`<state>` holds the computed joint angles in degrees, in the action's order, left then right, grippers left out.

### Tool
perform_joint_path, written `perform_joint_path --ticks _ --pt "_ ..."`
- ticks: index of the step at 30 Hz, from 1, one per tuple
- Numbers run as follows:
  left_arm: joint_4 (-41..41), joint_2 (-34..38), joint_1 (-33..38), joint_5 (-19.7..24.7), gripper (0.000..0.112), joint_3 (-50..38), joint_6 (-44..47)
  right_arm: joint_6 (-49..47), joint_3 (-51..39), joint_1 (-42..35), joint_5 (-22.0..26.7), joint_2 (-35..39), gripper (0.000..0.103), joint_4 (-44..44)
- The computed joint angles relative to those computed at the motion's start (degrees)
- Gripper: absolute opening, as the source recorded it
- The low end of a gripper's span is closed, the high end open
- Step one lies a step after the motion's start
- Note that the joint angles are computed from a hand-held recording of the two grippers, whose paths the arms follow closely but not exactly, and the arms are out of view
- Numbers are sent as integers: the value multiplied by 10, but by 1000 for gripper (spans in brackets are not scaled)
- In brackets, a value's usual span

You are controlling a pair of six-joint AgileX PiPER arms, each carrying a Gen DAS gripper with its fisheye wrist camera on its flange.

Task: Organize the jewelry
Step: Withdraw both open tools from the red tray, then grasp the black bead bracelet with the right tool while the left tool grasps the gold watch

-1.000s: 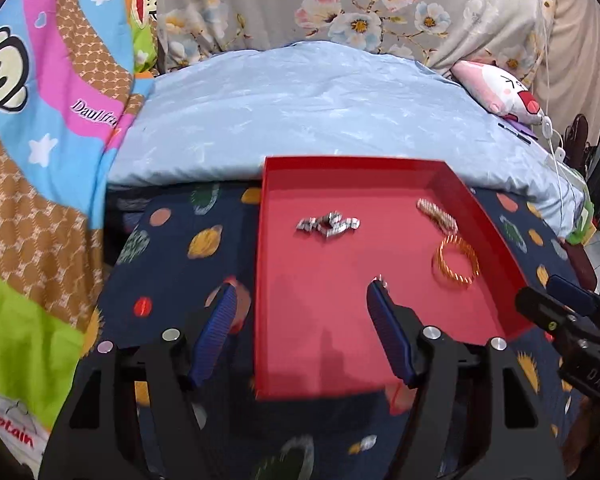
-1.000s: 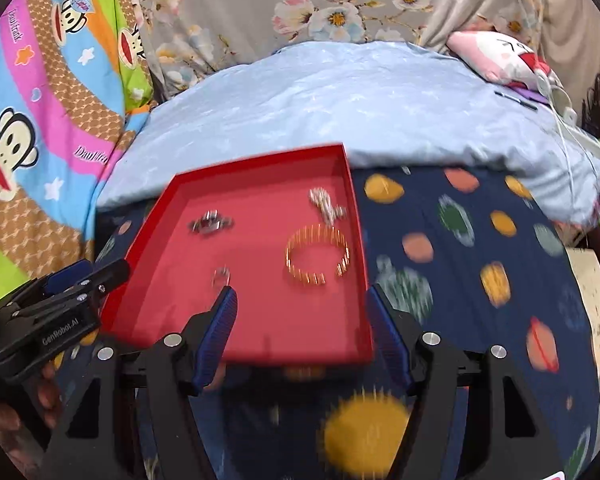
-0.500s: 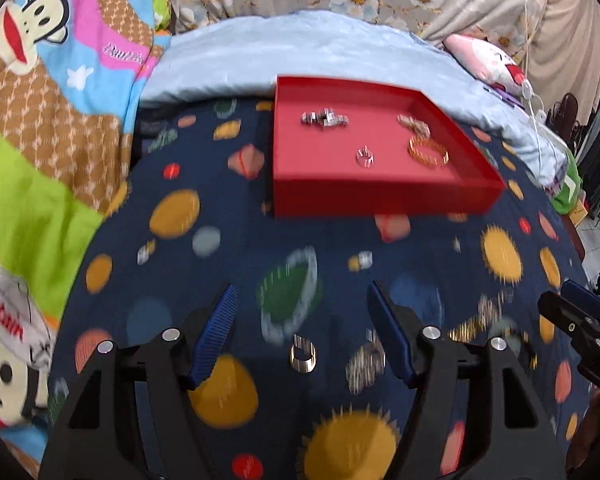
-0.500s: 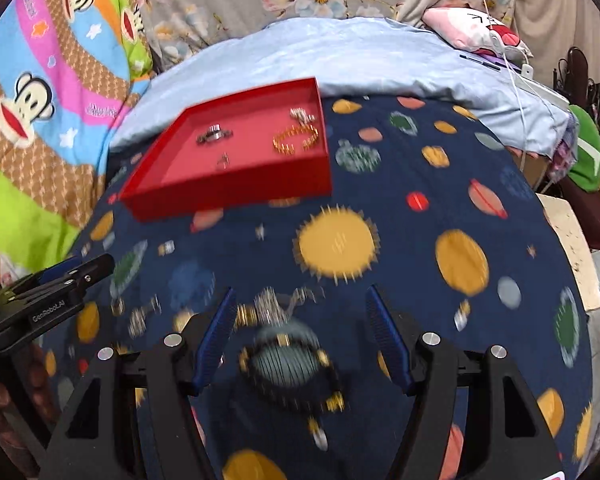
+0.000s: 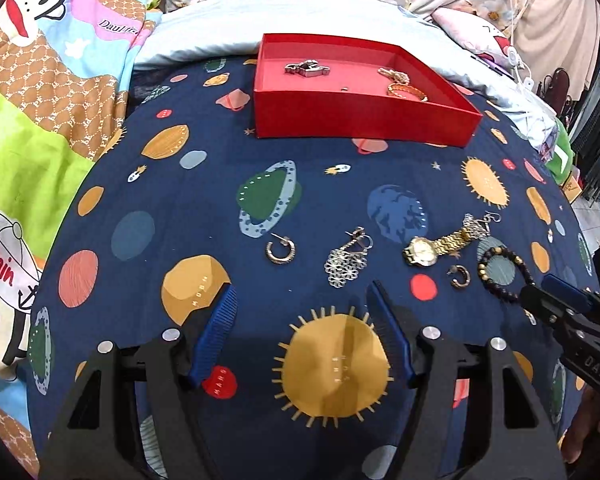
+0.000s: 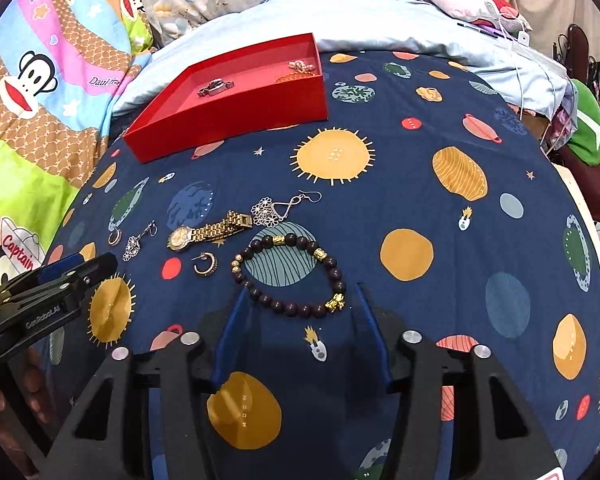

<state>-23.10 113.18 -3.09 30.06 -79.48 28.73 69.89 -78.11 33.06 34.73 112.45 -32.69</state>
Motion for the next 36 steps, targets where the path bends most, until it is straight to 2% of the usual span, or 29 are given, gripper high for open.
perform_joint_path --ticks 7,14,17,19,24,29,36 --pt "-12 -7 -11 0 65 8 11 3 -4 -13 -1 11 34 -2" --pt "-1 0 -18 5 64 1 -4 9 -17 -13 17 26 25 -21" --pt "-1 0 -23 6 64 -2 -4 12 -33 -3 46 37 16 -42" --pt "-3 2 -26 8 64 -5 -4 8 -34 -2 48 37 8 -42" --pt "-20 8 -34 21 62 -18 9 15 -23 -2 53 28 7 -42" --pt "-52 17 -46 33 59 -32 48 20 13 -13 36 0 7 -22" --pt "-65 62 -68 58 34 -77 79 25 48 -24 9 -25 7 -6"
